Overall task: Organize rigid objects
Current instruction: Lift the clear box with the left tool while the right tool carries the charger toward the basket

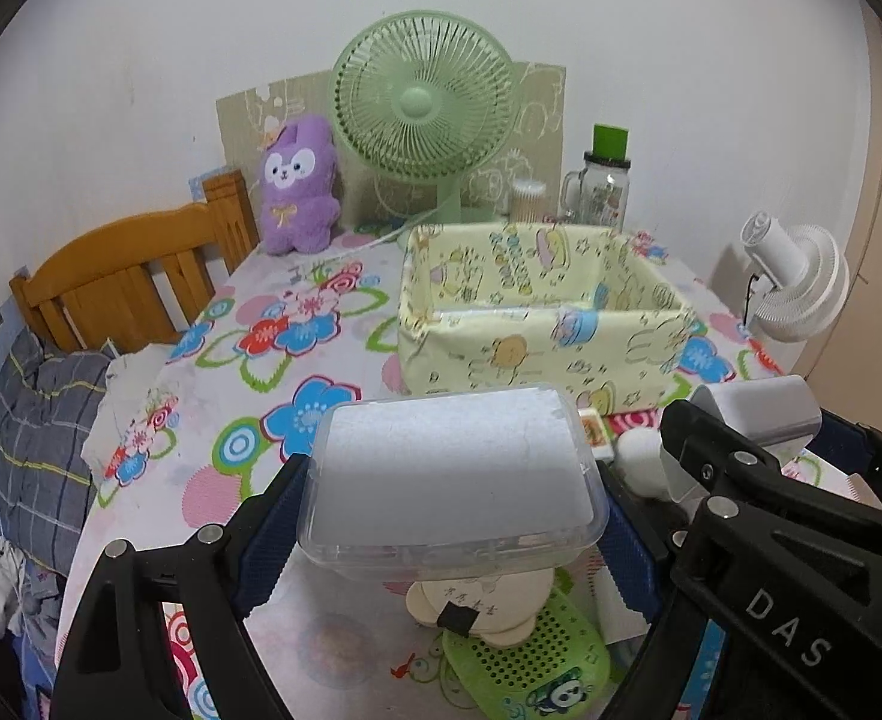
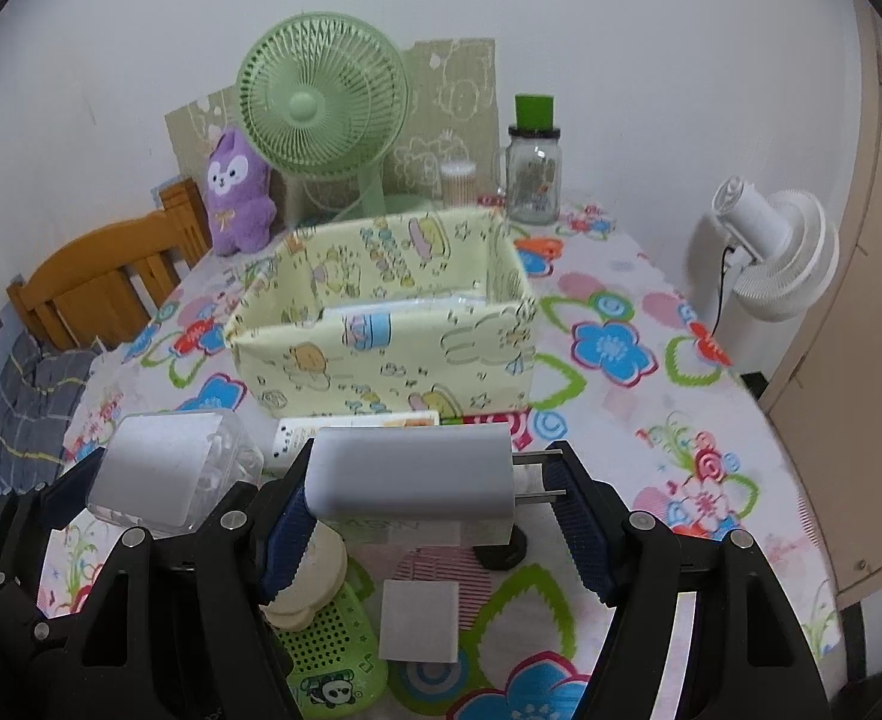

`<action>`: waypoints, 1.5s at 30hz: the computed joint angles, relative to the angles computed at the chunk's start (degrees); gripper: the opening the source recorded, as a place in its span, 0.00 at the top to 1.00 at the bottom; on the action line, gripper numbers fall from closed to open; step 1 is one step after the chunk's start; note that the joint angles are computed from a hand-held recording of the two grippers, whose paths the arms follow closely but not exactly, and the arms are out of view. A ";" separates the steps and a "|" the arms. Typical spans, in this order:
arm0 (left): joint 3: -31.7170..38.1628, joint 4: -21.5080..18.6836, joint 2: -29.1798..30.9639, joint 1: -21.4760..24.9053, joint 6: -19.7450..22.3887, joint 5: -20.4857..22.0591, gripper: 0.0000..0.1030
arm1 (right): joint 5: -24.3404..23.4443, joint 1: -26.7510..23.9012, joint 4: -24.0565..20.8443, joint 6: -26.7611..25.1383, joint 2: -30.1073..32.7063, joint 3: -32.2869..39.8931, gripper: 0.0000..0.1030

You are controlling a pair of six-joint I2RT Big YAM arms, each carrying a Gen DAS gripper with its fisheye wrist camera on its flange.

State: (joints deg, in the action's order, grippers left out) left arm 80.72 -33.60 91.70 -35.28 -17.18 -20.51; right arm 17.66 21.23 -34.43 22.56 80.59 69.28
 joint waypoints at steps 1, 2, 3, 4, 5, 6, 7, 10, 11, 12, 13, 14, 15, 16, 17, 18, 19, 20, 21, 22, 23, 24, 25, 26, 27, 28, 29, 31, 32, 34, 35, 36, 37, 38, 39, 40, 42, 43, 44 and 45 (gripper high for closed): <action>0.08 0.04 -0.23 -0.11 0.03 -0.03 0.13 | 0.17 0.00 -0.11 -0.19 -0.39 0.11 0.28; 0.10 0.16 -0.59 -0.20 0.07 -0.03 0.13 | 0.31 0.04 -0.22 -0.34 -0.71 0.23 0.28; 0.17 0.21 -0.81 -0.31 0.10 -0.14 0.13 | 0.50 0.17 -0.25 -0.48 -0.95 0.35 0.28; 0.22 0.28 -1.11 -0.40 0.15 -0.30 0.13 | 0.76 0.29 -0.22 -0.79 -1.31 0.47 0.28; 0.35 0.27 -1.28 -0.43 0.22 -0.37 0.13 | 0.99 0.40 -0.25 -1.03 -1.58 0.61 0.28; 0.56 0.18 -1.43 -0.50 0.29 -0.43 0.13 | 1.07 0.49 -0.24 -1.32 -1.86 0.77 0.28; 0.77 0.04 -1.63 -0.55 0.32 -0.47 0.13 | 1.07 0.56 -0.23 -1.49 -2.09 0.83 0.28; 1.17 0.14 -2.19 -0.74 0.51 -0.79 0.13 | 1.30 0.83 -0.11 -2.11 -2.85 1.23 0.28; 1.24 0.23 -2.32 -0.84 0.55 -0.99 0.13 | 1.47 0.90 -0.07 -2.32 -3.09 1.32 0.28; 1.30 0.34 -2.50 -0.95 0.61 -1.14 0.13 | 1.55 0.98 -0.08 -2.50 -3.39 1.40 0.28; 1.35 0.37 -2.70 -1.03 0.53 -1.23 0.13 | 1.34 0.98 -0.01 -2.69 -3.69 1.42 0.28; 1.36 0.47 -2.93 -1.08 0.51 -1.17 0.13 | 1.14 0.94 0.07 -2.73 -3.87 1.45 0.28; 1.35 0.55 -3.08 -1.11 0.55 -1.17 0.13 | 0.83 0.88 0.07 -2.78 -4.10 1.52 0.28; 1.37 0.60 -3.26 -1.22 0.57 -1.33 0.13 | 0.77 0.89 0.09 -2.93 -4.36 1.57 0.28; 1.41 0.64 -3.41 -1.34 0.68 -1.51 0.13 | 1.04 0.94 0.15 -3.09 -4.50 1.62 0.28; 1.60 0.53 -3.42 -1.41 0.78 -1.59 0.13 | 1.36 1.06 0.15 -3.15 -4.69 1.60 0.28; 1.81 0.35 -3.46 -1.48 0.84 -1.65 0.13 | 1.46 1.02 0.09 -3.15 -4.82 1.74 0.28; 2.20 0.12 -3.41 -1.57 0.97 -1.82 0.13 | 1.34 0.92 0.04 -3.09 -4.91 1.87 0.28; 2.59 -0.05 -3.34 -1.61 1.27 -1.91 0.13 | 1.31 0.85 0.02 -3.04 -4.99 1.99 0.28; 2.95 -0.09 -3.26 -1.59 1.66 -1.92 0.13 | 1.47 0.78 0.16 -3.03 -5.07 2.17 0.28; 3.27 -0.04 -3.20 -1.62 1.96 -2.06 0.13 | 1.54 0.76 0.26 -2.97 -5.13 2.25 0.28; 3.59 0.05 -3.11 -1.65 2.16 -2.21 0.14 | 1.53 0.63 0.40 -2.89 -5.13 2.46 0.28; 3.87 0.17 -2.95 -1.66 2.29 -2.34 0.13 | 1.61 0.57 0.54 -2.84 -5.11 2.59 0.28; 4.30 0.11 -2.65 -1.62 2.39 -2.39 0.13 | 1.94 0.55 0.61 -2.97 -4.94 2.85 0.28; 4.75 0.06 -2.33 -1.50 2.44 -2.20 0.13 | 2.03 0.45 0.55 -3.08 -4.77 3.11 0.28; 5.11 -0.05 -2.05 -1.40 2.47 -2.03 0.13 | 1.89 0.22 0.46 -3.15 -4.51 3.46 0.28; 5.53 -0.15 -1.70 -1.29 2.51 -1.84 0.13 | 1.84 0.07 0.39 -3.22 -4.26 3.72 0.28; 6.35 -0.26 -0.91 -1.06 2.48 -1.43 0.13 | 1.77 -0.21 0.21 -3.31 -3.48 4.48 0.28; 6.93 -0.42 -0.34 -0.86 2.38 -1.04 0.13 | 1.76 -0.39 0.17 -3.36 -3.05 4.85 0.28; 8.18 -1.08 0.63 -0.48 2.30 -0.37 0.13 | 1.28 -0.89 0.04 -3.37 -2.01 5.77 0.28; 8.82 -1.39 1.13 -0.33 2.30 -0.13 0.13 | 0.94 -1.11 0.00 -3.37 -1.54 6.18 0.28; 9.46 -1.61 1.63 -0.17 2.34 0.01 0.14 | 0.63 -1.33 -0.06 -3.49 -1.08 6.65 0.28; 9.80 -1.61 1.91 -0.03 2.41 0.11 0.13 | 0.43 -1.60 0.00 -3.70 -0.68 7.05 0.28; 10.37 -1.63 2.36 0.14 2.44 0.20 0.13 | 0.31 -1.75 0.07 -3.90 -0.29 7.48 0.28; 10.69 -1.62 2.61 0.31 2.50 0.30 0.13 | 0.20 -1.89 0.15 -4.07 0.00 7.75 0.28; 11.15 -1.50 3.02 0.47 2.59 0.30 0.13 | 0.11 -2.03 0.37 -4.29 0.35 8.05 0.28; 12.26 -1.74 3.95 0.71 2.78 0.22 0.13 | -0.16 -2.40 0.60 -4.83 1.29 8.91 0.28; 13.07 -2.05 4.59 0.87 2.78 0.28 0.13 | -0.40 -2.66 0.49 -4.98 1.97 9.58 0.28; 13.72 -2.23 5.07 1.03 2.80 0.34 0.13 | -0.74 -2.92 0.53 -5.02 2.46 10.05 0.28; 14.43 -2.43 5.63 1.20 2.84 0.37 0.13 | -1.04 -3.15 0.64 -5.15 2.97 10.53 0.28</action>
State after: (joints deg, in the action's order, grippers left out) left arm 95.15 -36.03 97.34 -34.09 -14.34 -20.14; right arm 16.62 18.08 -33.78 17.40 83.56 79.81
